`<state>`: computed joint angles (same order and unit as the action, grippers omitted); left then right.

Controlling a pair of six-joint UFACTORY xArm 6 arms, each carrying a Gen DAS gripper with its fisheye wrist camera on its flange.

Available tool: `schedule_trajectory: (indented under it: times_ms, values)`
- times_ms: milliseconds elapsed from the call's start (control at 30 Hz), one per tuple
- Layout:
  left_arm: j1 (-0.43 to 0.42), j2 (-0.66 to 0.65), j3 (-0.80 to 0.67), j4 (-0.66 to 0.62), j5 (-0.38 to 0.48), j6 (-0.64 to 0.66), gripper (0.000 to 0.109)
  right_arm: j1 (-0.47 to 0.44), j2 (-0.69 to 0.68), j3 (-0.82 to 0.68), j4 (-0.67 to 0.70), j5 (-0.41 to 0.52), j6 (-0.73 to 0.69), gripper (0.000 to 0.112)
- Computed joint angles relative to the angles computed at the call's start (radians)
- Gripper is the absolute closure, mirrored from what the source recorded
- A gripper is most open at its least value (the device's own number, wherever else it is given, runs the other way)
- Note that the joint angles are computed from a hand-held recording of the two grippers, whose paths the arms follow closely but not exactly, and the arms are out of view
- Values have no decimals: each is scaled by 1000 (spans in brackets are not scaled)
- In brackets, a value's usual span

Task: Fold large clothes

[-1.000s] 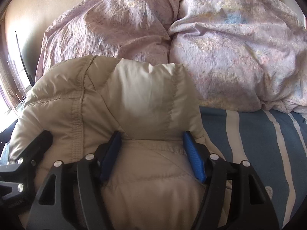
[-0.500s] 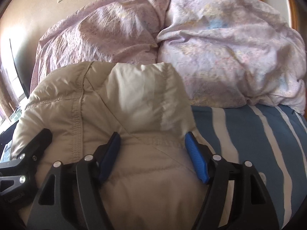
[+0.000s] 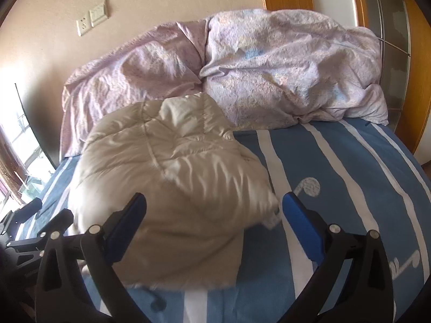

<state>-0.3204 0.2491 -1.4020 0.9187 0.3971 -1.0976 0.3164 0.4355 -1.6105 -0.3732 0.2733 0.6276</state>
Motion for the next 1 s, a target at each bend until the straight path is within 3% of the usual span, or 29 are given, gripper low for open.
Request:
schedule_trajectory:
  times_ms: [133, 300, 400, 500, 633, 1000]
  values:
    - [-6, -128, 155, 30, -4, -56, 7, 7, -152, 210, -48, -67, 53, 11]
    - [-30, -262, 302, 27, -8, -73, 7, 29, -285, 391, -3, -112, 56, 11]
    - [-50, -322, 356, 83, 7, -123, 7, 38, -355, 475, -148, -130, 203, 11]
    - [-48, -361, 402, 22, -24, -104, 7, 44, -402, 521, -327, -122, 383, 11]
    - [-46, -387, 439, -54, -40, -63, 7, 61, -440, 559, -410, -105, 482, 11]
    - [-56, -413, 464, -111, -35, -13, 7, 91, -463, 574, -357, -73, 445, 11]
